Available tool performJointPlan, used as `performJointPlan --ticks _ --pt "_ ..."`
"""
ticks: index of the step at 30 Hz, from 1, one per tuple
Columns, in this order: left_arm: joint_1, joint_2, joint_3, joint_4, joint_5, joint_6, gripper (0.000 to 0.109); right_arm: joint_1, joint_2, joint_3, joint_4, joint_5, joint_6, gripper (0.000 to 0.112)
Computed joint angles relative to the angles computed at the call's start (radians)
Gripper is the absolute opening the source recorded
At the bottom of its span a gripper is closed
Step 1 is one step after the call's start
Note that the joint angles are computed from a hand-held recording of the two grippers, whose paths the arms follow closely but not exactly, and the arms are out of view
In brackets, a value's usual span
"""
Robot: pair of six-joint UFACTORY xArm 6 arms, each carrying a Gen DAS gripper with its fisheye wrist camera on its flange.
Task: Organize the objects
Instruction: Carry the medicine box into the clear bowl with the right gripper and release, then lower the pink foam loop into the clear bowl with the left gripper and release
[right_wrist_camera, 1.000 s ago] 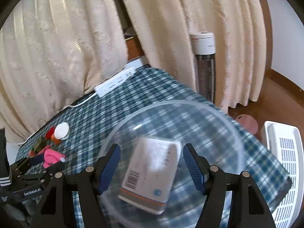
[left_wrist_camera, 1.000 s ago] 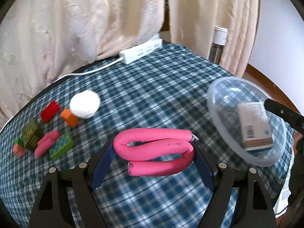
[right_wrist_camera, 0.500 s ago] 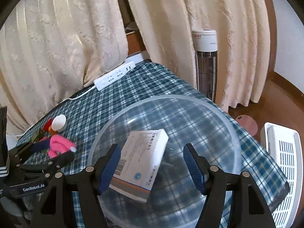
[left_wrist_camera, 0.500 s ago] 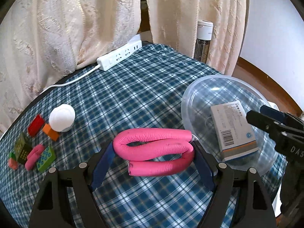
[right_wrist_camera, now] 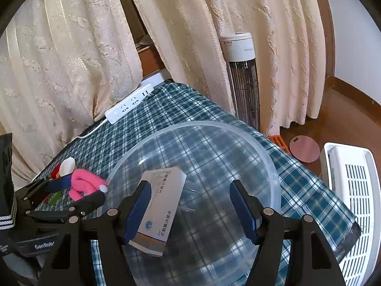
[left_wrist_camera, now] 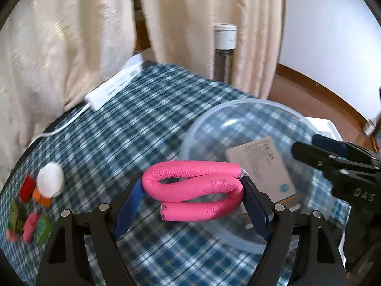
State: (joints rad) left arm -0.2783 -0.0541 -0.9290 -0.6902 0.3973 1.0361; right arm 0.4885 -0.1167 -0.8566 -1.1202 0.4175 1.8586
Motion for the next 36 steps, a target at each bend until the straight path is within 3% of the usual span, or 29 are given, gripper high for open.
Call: performJointPlan --ticks 7,18,27,36 --pt "-0.013 0.016 -0.042 -0.128 0.095 0.166 0.088 -0.018 0.0 0.01 0.004 -0.016 0.01 0.072" --pt "0.051 0.004 -0.047 -0.136 0.144 0.108 0.088 -0.023 0.002 0.018 -0.002 -0.033 0.031 0.072" --pt "0.088 0.02 -0.039 -0.08 0.095 0.03 0.088 -0.019 0.006 0.014 -0.008 -0.037 0.036 0.072" --pt "0.039 0.072 -0.047 -0.072 -0.018 0.018 0.088 -0.019 0.012 0.01 0.002 -0.035 0.031 0.072"
